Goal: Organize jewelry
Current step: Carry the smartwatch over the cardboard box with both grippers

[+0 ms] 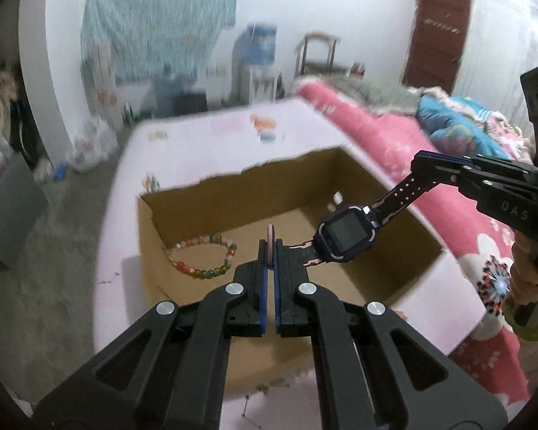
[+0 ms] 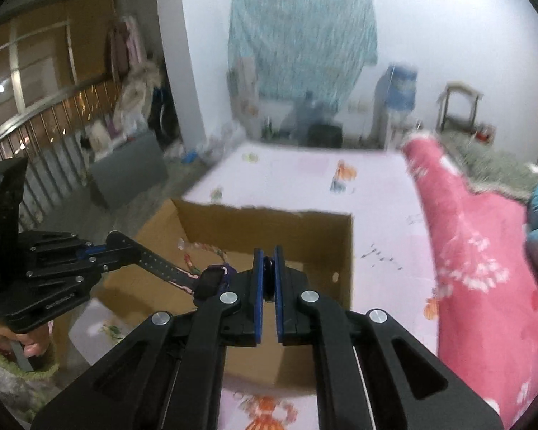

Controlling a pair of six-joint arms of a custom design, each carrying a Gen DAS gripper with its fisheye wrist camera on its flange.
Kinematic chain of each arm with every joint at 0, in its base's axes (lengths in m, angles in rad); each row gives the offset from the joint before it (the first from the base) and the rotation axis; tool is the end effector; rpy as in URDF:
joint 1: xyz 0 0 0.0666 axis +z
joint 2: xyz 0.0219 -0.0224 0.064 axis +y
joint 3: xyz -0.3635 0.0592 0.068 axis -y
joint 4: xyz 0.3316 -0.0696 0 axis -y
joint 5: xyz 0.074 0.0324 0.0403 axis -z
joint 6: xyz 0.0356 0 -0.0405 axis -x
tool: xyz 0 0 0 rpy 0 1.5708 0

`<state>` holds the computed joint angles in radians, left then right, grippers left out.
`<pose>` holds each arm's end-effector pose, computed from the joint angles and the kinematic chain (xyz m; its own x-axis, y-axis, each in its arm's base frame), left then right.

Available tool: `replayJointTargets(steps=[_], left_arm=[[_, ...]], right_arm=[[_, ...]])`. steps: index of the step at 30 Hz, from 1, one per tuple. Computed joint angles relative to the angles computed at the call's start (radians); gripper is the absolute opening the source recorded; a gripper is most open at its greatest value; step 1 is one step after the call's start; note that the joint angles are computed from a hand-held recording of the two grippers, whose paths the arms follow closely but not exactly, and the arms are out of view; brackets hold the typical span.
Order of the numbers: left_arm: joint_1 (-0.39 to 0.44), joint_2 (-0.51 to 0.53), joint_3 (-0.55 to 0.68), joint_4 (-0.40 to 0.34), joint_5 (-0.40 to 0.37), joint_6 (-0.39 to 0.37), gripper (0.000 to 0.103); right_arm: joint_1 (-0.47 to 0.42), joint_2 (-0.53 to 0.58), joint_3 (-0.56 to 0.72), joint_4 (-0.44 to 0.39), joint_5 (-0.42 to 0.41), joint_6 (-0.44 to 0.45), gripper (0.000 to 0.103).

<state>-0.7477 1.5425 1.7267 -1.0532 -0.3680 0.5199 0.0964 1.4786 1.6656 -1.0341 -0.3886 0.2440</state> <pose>0.3565 -0.3136 0.4746 -0.7166 0.0323 -0.6968 0.1246 0.9888 -0.0823 0.4493 0.0566 0.4802 -0.6419 -0.2867 -0.7111 -0.5090 0.8530 0.1156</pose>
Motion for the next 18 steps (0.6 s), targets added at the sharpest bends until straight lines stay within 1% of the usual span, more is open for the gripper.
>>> replayJointTargets(steps=[1, 2, 3, 6, 8, 10, 11, 13, 15, 18], left_arm=[[0.024, 0.025, 0.020, -0.015, 0.044, 0.003, 0.002], [0.056, 0.058, 0.042, -0.033, 0.105, 0.007, 0.002], [0.078, 0.083, 0.056, -0.044, 0.149, 0.006, 0.002], [0.124, 0.158, 0.107, -0.093, 0.245, 0.008, 0.002], [0.145, 0.197, 0.140, -0.128, 0.287, 0.008, 0.002], [0.156, 0.217, 0.154, -0.147, 0.316, 0.013, 0.003], [0.161, 0.228, 0.164, -0.163, 0.333, 0.013, 0.003], [0.166, 0.237, 0.168, -0.183, 0.346, 0.016, 0.009], [0.166, 0.231, 0.158, -0.188, 0.333, 0.020, 0.021], [0.167, 0.207, 0.134, -0.177, 0.329, 0.033, 0.026]], right_arm=[[0.009, 0.042, 0.040, -0.029, 0.013, 0.004, 0.006], [0.021, 0.101, 0.095, -0.066, 0.040, 0.016, 0.006], [0.031, 0.137, 0.129, -0.086, 0.060, 0.025, 0.006], [0.051, 0.237, 0.228, -0.141, 0.109, 0.055, 0.005], [0.061, 0.286, 0.278, -0.176, 0.136, 0.083, 0.006], [0.071, 0.334, 0.332, -0.217, 0.156, 0.106, 0.006], [0.074, 0.343, 0.339, -0.221, 0.167, 0.112, 0.006], [0.077, 0.348, 0.346, -0.218, 0.189, 0.124, 0.006], [0.074, 0.346, 0.345, -0.210, 0.191, 0.135, 0.007], [0.061, 0.358, 0.371, -0.223, 0.176, 0.125, 0.008]])
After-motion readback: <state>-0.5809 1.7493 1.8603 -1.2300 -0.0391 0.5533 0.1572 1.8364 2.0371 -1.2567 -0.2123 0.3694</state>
